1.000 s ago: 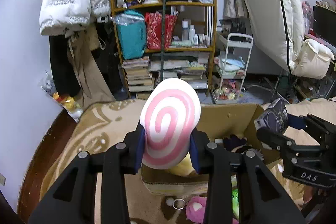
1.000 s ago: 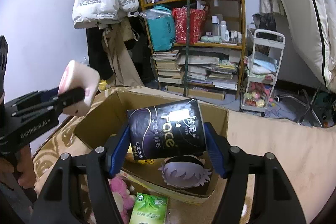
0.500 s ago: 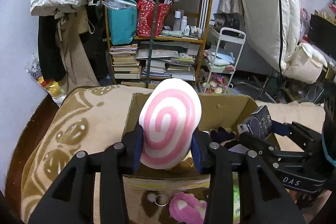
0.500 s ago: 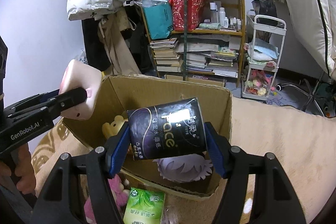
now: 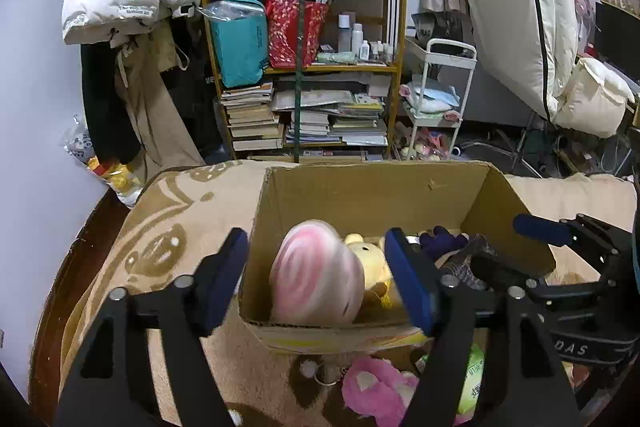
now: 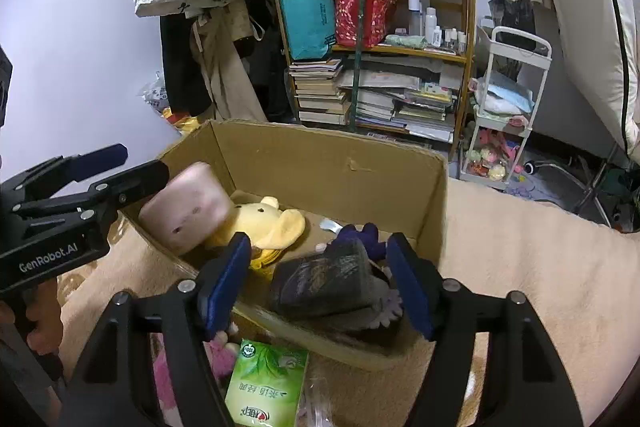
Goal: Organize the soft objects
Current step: 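Lower the swirl cushion into the box with the left tool while the right tool drops the tissue pack in, then withdraw both open tools from the box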
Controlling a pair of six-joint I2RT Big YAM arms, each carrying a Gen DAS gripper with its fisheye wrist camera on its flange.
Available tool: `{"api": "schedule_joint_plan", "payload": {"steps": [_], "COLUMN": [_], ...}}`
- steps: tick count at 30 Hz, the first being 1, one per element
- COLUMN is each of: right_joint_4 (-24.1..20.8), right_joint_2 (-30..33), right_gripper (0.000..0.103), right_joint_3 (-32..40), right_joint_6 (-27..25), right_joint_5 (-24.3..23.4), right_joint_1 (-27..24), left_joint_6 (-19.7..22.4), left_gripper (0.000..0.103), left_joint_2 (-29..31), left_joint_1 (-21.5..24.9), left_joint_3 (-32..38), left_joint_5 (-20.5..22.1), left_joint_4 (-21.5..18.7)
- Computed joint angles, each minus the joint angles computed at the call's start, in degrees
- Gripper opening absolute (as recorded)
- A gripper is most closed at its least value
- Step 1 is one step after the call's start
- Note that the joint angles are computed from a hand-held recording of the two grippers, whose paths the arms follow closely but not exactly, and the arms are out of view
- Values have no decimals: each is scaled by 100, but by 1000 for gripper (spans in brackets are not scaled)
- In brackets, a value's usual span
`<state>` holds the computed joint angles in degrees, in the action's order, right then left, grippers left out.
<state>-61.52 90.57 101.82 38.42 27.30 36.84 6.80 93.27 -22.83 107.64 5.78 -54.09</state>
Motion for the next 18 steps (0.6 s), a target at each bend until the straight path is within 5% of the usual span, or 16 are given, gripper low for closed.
{"api": "schedule_joint_plan", "payload": {"steps": [2,6,14,18], "right_joint_4": [6,-9,-242,-430], "right_joint_2": [-12,-66,-271,-327], "right_gripper": [81,84,103,103], "right_joint_3": [11,45,82,166], "right_joint_6": [-26,-3,312,289], "right_joint_5": [124,221,283,457], "right_joint_1": [50,128,328,509], "left_joint_6": [-4,-109,-242,-177], "left_gripper": [73,93,94,94], "left_joint_2": [-16,23,-115,-265], "left_joint_1": [10,57,206,257], "left_joint_3": [-9,131,290,236], "left_joint_5": [-44,-171,-173,-7], "left_joint_4": [-28,-294,-714,-962]}}
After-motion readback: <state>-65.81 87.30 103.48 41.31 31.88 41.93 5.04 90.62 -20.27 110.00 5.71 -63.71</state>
